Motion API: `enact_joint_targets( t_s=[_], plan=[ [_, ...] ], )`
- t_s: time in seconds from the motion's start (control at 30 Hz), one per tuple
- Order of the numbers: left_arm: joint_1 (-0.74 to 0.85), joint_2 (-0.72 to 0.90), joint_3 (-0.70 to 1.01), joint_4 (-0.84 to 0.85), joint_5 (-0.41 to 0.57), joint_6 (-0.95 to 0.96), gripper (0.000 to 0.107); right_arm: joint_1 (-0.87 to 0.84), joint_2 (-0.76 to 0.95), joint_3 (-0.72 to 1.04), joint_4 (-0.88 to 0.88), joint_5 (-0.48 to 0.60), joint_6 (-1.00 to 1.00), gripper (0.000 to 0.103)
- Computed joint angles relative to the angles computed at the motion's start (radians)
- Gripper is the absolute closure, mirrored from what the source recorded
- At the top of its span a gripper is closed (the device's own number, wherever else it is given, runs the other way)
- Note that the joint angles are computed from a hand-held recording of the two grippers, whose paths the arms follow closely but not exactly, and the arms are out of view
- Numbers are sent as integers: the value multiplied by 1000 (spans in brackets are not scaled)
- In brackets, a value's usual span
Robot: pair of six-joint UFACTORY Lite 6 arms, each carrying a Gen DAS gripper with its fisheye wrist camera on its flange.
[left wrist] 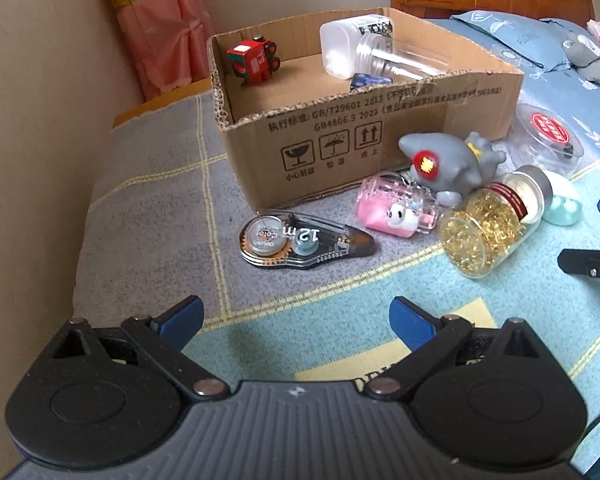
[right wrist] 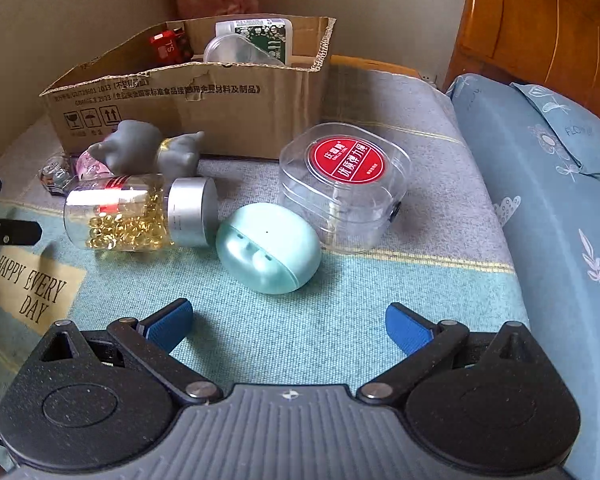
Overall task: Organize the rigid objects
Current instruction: 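Move left gripper down to the correction-tape roller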
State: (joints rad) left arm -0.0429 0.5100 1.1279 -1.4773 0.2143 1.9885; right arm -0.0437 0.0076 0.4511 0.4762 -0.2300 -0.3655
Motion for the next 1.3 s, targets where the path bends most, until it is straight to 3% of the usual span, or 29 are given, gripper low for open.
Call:
enact_joint_targets(
  t_s=[0.13,0.4,0.53,0.77,0.87,1.0,1.3],
  plan=[
    [5,-66,-28,118,-21,-114,8,-9,5,-7,-89,-17,70,0],
    [46,-240,-94,522,-8,-480,8,-30,-17,-53,-257,-64,195,0],
    [31,-215,-94,328,-24,-274,8,-33,-23,-64,-287,-76,216,0],
    [-2,14,-23,-265,38,260,8,-42,-39,-76,-328,-68,240,0],
    [4,78,2,-377,97,371,5,-52,-53,-85,-359,-60,258,0],
    [31,155,83,-292,167,259,4,-56,-54,-94,-374,-73,270,0],
    [47,254,208,-254,233,272,4,-47,-41,-85,-343,-80,250,0]
  ],
)
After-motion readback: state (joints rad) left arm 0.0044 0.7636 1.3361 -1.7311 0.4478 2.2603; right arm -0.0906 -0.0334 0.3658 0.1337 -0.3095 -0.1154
